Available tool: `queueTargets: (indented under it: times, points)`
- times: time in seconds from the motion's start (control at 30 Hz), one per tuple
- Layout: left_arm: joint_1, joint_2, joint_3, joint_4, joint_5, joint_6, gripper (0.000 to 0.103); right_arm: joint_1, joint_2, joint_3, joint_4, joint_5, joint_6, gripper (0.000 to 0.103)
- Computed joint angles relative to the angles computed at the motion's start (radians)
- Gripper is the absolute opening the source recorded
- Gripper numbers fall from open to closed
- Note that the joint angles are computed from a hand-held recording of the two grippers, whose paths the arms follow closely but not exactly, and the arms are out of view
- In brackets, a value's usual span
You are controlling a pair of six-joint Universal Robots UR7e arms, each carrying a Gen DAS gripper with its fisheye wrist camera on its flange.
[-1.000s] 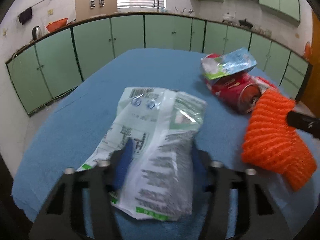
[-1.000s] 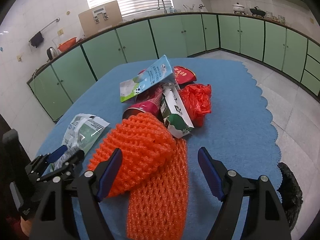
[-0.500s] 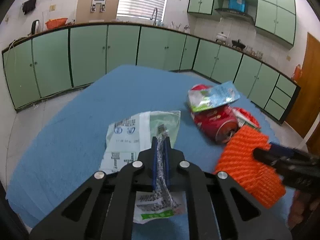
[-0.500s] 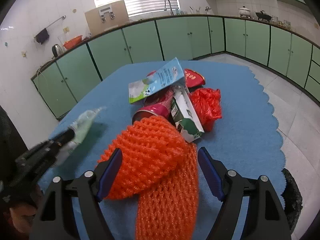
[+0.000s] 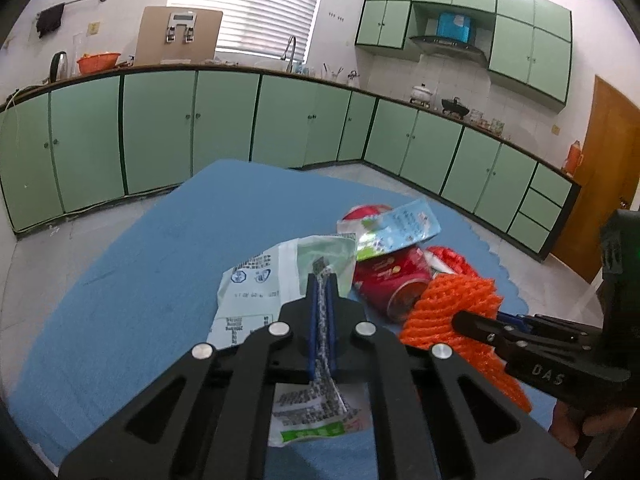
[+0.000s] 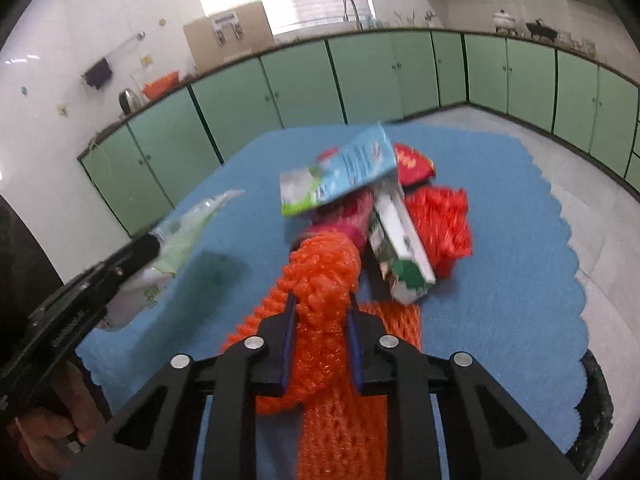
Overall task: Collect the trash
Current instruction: 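Carry the clear bag and orange net over the black bin and open both tools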
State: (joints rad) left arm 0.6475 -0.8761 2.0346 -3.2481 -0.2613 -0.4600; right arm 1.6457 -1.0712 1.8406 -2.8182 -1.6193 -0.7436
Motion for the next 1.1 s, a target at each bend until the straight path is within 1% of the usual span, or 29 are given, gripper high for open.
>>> queueTargets:
  times: [0.2,0.23,0.37,0.53,0.63,0.7,0.73,0.8,0.97,1.1]
  points:
    - [-0.022,0.031,-0.050,-0.166,-0.011,0.182,0.003,0.001,-0.054,-0.007,0.016,0.100,-0.001,0.021]
    - [-0.027,0.042,-0.066,-0.202,-0.015,0.227,0.003,0.000,-0.066,-0.008,0.015,0.116,0.001,0.021]
    - [-0.038,0.080,-0.126,-0.288,-0.042,0.354,0.003,-0.004,-0.097,-0.017,0.001,0.135,0.015,0.021]
    - [-0.041,0.131,-0.205,-0.312,-0.101,0.445,0.003,-0.025,-0.146,-0.019,-0.030,0.126,0.026,0.021]
    - [-0.038,0.171,-0.261,-0.286,-0.161,0.462,0.003,-0.040,-0.176,-0.015,-0.071,0.087,0.029,0.021]
    - [-0.036,0.197,-0.291,-0.270,-0.198,0.466,0.003,-0.056,-0.199,-0.012,-0.077,0.080,0.036,0.021]
    - [-0.035,0.218,-0.319,-0.253,-0.230,0.469,0.003,-0.063,-0.209,-0.009,-0.082,0.077,0.037,0.021]
    - [-0.033,0.247,-0.351,-0.235,-0.271,0.469,0.003,-0.083,-0.236,-0.001,-0.097,0.067,0.033,0.021]
    - [-0.024,0.341,-0.467,-0.154,-0.417,0.453,0.003,-0.136,-0.294,0.015,-0.145,0.029,0.029,0.021]
    - [-0.021,0.418,-0.553,-0.118,-0.514,0.461,0.003,-0.184,-0.324,0.016,-0.167,-0.003,0.050,0.021]
